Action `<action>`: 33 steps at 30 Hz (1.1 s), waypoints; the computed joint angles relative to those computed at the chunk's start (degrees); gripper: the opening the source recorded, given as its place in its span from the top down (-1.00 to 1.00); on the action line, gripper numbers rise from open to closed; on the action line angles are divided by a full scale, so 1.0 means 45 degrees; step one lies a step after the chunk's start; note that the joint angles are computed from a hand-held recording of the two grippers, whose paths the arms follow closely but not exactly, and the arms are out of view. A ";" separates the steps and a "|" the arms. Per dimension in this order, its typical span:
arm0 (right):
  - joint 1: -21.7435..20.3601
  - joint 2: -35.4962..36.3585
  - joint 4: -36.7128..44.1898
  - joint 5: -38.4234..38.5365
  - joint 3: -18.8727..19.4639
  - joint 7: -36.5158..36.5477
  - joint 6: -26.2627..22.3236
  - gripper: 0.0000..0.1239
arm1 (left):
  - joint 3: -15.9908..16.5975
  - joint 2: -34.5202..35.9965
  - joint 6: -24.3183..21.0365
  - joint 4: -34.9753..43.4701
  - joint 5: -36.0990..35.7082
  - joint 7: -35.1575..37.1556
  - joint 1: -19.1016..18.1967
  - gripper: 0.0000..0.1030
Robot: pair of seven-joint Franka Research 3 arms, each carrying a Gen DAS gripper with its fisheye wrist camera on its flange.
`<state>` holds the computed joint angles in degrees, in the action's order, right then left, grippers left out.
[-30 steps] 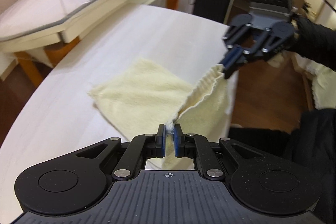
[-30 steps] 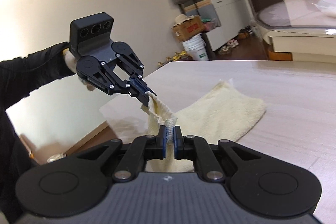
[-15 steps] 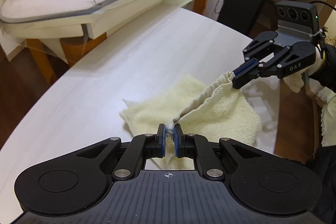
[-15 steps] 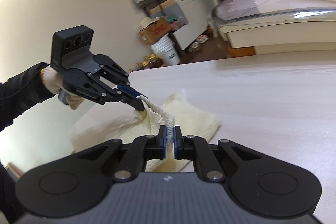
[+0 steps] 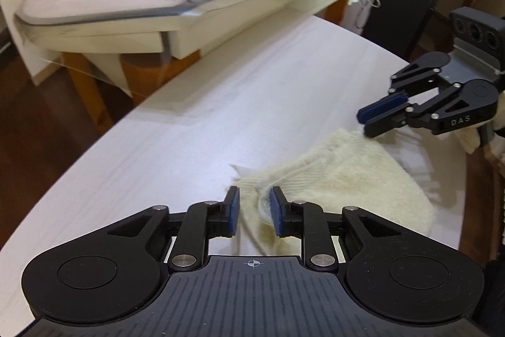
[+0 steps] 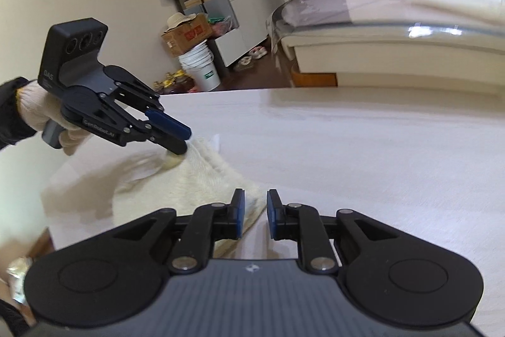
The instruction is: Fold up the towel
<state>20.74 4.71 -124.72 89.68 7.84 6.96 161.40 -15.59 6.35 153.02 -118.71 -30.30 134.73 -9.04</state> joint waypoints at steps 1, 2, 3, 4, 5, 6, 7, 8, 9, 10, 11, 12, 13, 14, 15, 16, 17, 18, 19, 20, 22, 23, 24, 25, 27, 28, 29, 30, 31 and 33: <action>0.0055 0.0041 0.0012 -0.0098 0.0035 -0.0038 0.0228 0.70 | 0.0019 0.0033 0.0096 -0.0022 0.0050 -0.0102 -0.0008 0.55; 0.0122 0.0097 0.0029 -0.0282 0.0078 -0.0024 0.0448 0.70 | 0.0032 0.0062 0.0209 -0.0049 0.0127 -0.0221 -0.0015 0.55; 0.0208 0.0091 -0.0019 -0.0505 0.0139 0.0018 0.0717 0.70 | 0.0040 0.0029 0.0408 -0.0137 0.0284 -0.0350 -0.0037 0.55; 0.0278 0.0058 -0.0075 -0.0605 0.0193 -0.0020 0.0971 0.70 | 0.0025 -0.0053 0.0526 -0.0229 0.0306 -0.0363 -0.0026 0.55; 0.0378 0.0024 -0.0147 -0.0832 0.0255 0.0012 0.1300 0.70 | 0.0006 -0.0194 0.0628 -0.0345 0.0160 -0.0327 0.0003 0.55; 0.0487 -0.0021 -0.0236 -0.1135 0.0316 0.0101 0.1664 0.68 | 0.0007 -0.0335 0.0728 -0.0458 0.0010 -0.0287 0.0012 0.55; 0.0554 -0.0083 -0.0319 -0.1359 0.0352 0.0178 0.1917 0.67 | 0.0028 -0.0478 0.0836 -0.0576 -0.0109 -0.0266 -0.0002 0.53; 0.0594 -0.0151 -0.0396 -0.1570 0.0367 0.0253 0.2091 0.64 | 0.0079 -0.0633 0.1007 -0.0733 0.0003 -0.0383 -0.0061 0.50; 0.0659 -0.0219 -0.0483 -0.1820 0.0399 0.0340 0.2338 0.64 | 0.0129 -0.0759 0.1079 -0.0845 0.0034 -0.0449 -0.0113 0.47; 0.0749 -0.0285 -0.0587 -0.2116 0.0448 0.0444 0.2668 0.63 | 0.0170 -0.1029 0.1196 -0.1087 -0.0051 -0.0498 -0.0168 0.45; 0.0825 -0.0367 -0.0698 -0.2362 0.0491 0.0525 0.2949 0.62 | 0.0231 -0.1267 0.1302 -0.1311 -0.0117 -0.0541 -0.0255 0.41; 0.0884 -0.0460 -0.0795 -0.2439 0.0530 0.0477 0.3165 0.62 | 0.0308 -0.1450 0.1378 -0.1487 -0.0137 -0.0575 -0.0361 0.38; 0.0944 -0.0557 -0.0882 -0.2382 0.0570 0.0332 0.3370 0.62 | 0.0366 -0.1801 0.1521 -0.1831 -0.0294 -0.0554 -0.0497 0.36; 0.1015 -0.0687 -0.0995 -0.2227 0.0609 0.0114 0.3565 0.61 | 0.0465 -0.2085 0.1606 -0.2106 -0.0527 -0.0455 -0.0674 0.31; 0.1083 -0.0784 -0.1080 -0.2183 0.0616 0.0034 0.3688 0.60 | 0.0587 -0.2284 0.1641 -0.2299 -0.0644 -0.0421 -0.0853 0.25; 0.1172 -0.0859 -0.1179 -0.2204 0.0630 0.0038 0.3910 0.60 | 0.0665 -0.2648 0.1745 -0.2681 -0.0729 -0.0464 -0.1059 0.22; 0.1277 -0.0980 -0.1333 -0.2198 0.0660 -0.0023 0.4192 0.59 | 0.0757 -0.2835 0.1870 -0.2915 -0.0671 -0.0561 -0.1246 0.22; 0.1353 -0.1066 -0.1416 -0.2125 0.0649 -0.0140 0.4310 0.59 | 0.0842 -0.3033 0.1995 -0.3162 -0.0610 -0.0667 -0.1435 0.21; 0.1424 -0.1118 -0.1451 -0.1952 0.0628 -0.0301 0.4403 0.58 | 0.0913 -0.3311 0.2125 -0.3506 -0.0618 -0.0767 -0.1657 0.21; 0.1497 -0.1202 -0.1520 -0.1805 0.0614 -0.0409 0.4496 0.57 | 0.0996 -0.3499 0.2252 -0.3765 -0.0616 -0.0899 -0.1858 0.19; 0.1615 -0.1310 -0.1609 -0.1713 0.0560 -0.0433 0.4573 0.56 | 0.1115 -0.3772 0.2564 -0.4226 -0.0463 -0.1417 -0.2174 0.16; 0.1677 -0.1385 -0.1662 -0.1597 0.0545 -0.0506 0.4617 0.54 | 0.1186 -0.3893 0.2733 -0.4443 -0.0424 -0.1651 -0.2340 0.15; 0.1747 -0.1496 -0.1745 -0.1455 0.0536 -0.0603 0.4657 0.52 | 0.1300 -0.3960 0.2841 -0.4571 -0.0393 -0.1799 -0.2505 0.11; 0.1802 -0.1566 -0.1800 -0.1423 0.0511 -0.0627 0.4658 0.51 | 0.1344 -0.4092 0.3101 -0.4836 -0.0391 -0.2139 -0.2663 0.08; 0.1908 -0.1662 -0.1883 -0.1380 0.0479 -0.0673 0.4707 0.51 | 0.1483 -0.4220 0.3520 -0.5159 -0.0248 -0.2658 -0.2924 0.01; 0.1974 -0.1744 -0.1961 -0.1354 0.0480 -0.0692 0.4766 0.51 | 0.1546 -0.4273 0.3781 -0.5326 -0.0185 -0.2929 -0.3052 -0.03; 0.2026 -0.1790 -0.1999 -0.1327 0.0458 -0.0719 0.4774 0.50 | 0.1617 -0.4341 0.4099 -0.5540 -0.0209 -0.3203 -0.3222 -0.11; 0.2099 -0.1885 -0.2039 -0.1094 0.0440 -0.0928 0.4761 0.47 | 0.1742 -0.4368 0.4253 -0.5650 -0.0165 -0.3347 -0.3390 -0.18; 0.2170 -0.1982 -0.2049 -0.0686 0.0419 -0.1315 0.4732 0.42 | 0.1823 -0.4407 0.4538 -0.5829 -0.0140 -0.3569 -0.3557 -0.22; 0.2230 -0.2253 -0.2139 0.0068 0.0401 -0.2094 0.4519 0.21 | 0.2030 -0.4440 0.5040 -0.6104 -0.0076 -0.3972 -0.3902 -0.47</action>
<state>30.78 -5.43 -134.35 89.98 9.64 -2.46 181.74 -6.46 -13.63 175.70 -146.17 -30.64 116.85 -26.60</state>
